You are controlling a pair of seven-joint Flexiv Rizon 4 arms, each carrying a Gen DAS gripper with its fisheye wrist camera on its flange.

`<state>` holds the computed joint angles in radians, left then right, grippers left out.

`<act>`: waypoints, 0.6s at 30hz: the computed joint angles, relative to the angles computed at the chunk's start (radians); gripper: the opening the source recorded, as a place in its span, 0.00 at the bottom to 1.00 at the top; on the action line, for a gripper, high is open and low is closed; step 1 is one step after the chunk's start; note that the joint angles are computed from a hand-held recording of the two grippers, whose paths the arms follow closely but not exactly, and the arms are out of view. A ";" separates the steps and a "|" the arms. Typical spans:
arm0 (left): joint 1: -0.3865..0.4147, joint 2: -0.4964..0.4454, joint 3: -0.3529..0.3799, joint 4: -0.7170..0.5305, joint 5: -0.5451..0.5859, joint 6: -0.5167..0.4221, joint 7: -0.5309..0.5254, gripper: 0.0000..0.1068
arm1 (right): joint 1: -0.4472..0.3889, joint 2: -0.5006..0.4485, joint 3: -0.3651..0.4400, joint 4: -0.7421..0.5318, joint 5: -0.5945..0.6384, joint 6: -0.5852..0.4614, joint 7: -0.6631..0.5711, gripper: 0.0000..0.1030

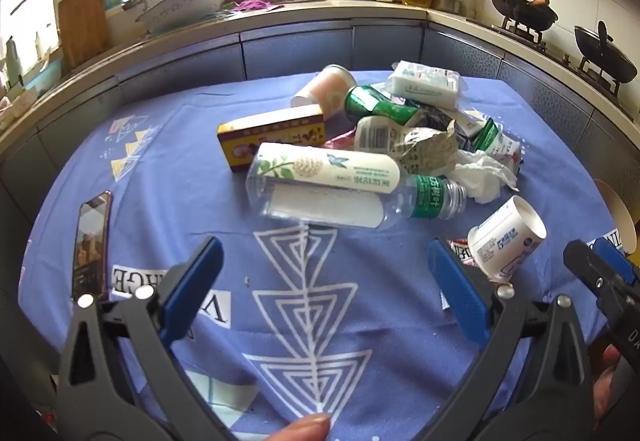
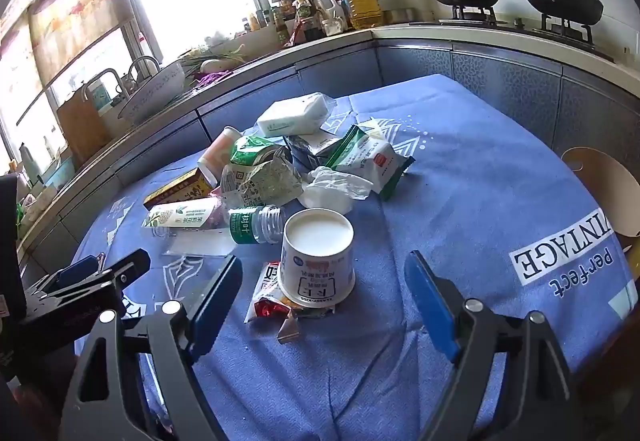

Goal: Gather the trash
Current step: 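Grasp the red-white snack wrapper with the left tool while the right tool grasps the white yogurt cup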

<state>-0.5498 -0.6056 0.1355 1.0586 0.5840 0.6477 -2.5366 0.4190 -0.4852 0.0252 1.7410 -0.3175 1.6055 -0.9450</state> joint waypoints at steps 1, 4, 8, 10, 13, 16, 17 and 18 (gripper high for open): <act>-0.003 0.001 0.004 0.002 0.008 0.006 -0.006 0.92 | 0.018 0.001 -0.035 0.013 -0.036 0.029 0.029 0.80; -0.003 0.003 0.003 0.004 0.009 0.003 -0.006 0.92 | -0.010 -0.002 0.012 0.005 0.004 0.016 -0.006 0.80; -0.015 0.025 0.005 0.068 0.020 0.041 -0.059 0.92 | -0.051 -0.001 0.076 0.011 0.030 0.028 -0.035 0.80; -0.023 0.055 0.015 0.110 0.043 0.082 -0.113 0.92 | -0.127 -0.008 0.167 0.002 0.048 0.049 -0.083 0.81; -0.010 0.102 0.007 0.187 0.058 0.179 -0.178 0.92 | -0.197 -0.029 0.278 -0.007 0.070 0.062 -0.135 0.86; 0.041 0.123 -0.026 0.264 0.022 0.328 -0.188 0.92 | -0.216 -0.042 0.314 -0.026 0.082 0.035 -0.164 0.86; 0.072 0.125 -0.050 0.297 -0.015 0.406 -0.164 0.92 | -0.217 -0.043 0.320 -0.031 0.085 0.022 -0.174 0.86; 0.093 0.123 -0.065 0.320 -0.056 0.457 -0.136 0.92 | -0.208 -0.043 0.314 -0.032 0.088 0.016 -0.183 0.86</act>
<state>-0.4564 -0.4822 0.0701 1.3786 0.5281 1.1051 -2.6727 0.2113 -0.5283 0.3390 1.7085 -0.2295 1.6214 -1.1278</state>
